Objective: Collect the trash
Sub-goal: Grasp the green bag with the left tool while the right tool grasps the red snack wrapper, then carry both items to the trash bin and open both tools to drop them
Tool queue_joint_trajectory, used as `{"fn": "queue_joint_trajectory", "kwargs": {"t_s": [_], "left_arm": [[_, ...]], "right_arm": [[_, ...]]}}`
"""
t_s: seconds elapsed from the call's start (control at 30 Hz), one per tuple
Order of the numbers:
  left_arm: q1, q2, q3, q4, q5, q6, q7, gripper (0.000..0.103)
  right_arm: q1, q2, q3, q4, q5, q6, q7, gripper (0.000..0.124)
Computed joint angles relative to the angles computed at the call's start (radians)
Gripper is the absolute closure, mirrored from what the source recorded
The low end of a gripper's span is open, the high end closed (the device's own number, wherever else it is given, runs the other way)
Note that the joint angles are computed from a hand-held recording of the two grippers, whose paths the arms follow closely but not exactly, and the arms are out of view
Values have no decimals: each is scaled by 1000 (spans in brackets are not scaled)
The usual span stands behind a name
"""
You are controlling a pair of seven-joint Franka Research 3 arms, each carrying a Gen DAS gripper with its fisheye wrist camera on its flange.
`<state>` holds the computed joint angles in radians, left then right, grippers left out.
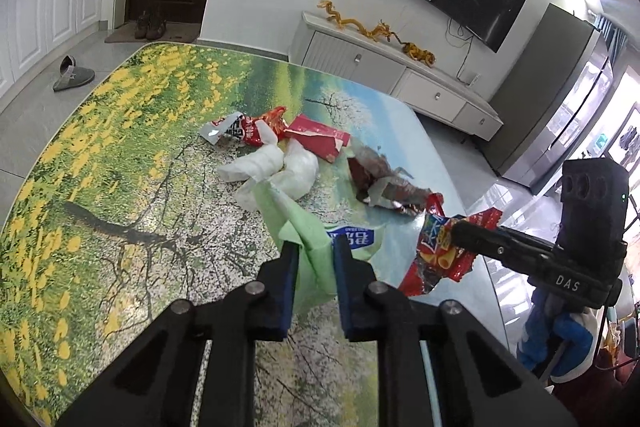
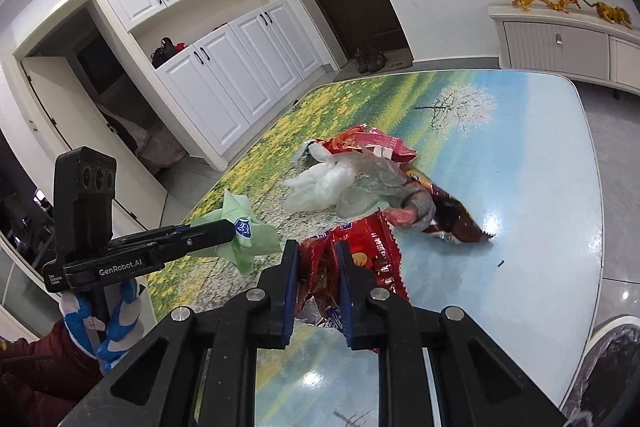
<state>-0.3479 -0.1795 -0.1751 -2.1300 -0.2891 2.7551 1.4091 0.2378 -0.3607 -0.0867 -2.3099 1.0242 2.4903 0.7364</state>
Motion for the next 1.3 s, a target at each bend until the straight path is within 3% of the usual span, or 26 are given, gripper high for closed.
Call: {"fn": "queue_joint_trajectory", "kwargs": {"t_s": [0.23,0.63,1.03,1.3], "left_arm": [[-4,-55,-1,-38,36,6,-42,87],[-22,-106,12,-76,84,6,-96,87],[-59,-96,10,-27,83,-5,-69,87],[-90,40,-45,156,72,-57,3,86]], "right_arm": [[-4,-43,2,-26,-46,-72,5,107],[2,-86,13,-125,-115,-112,47,103],[9,-205,-29,-208,-71,-87,18,105],[-78,-315,-73,-256,-89,5,57,105]]}}
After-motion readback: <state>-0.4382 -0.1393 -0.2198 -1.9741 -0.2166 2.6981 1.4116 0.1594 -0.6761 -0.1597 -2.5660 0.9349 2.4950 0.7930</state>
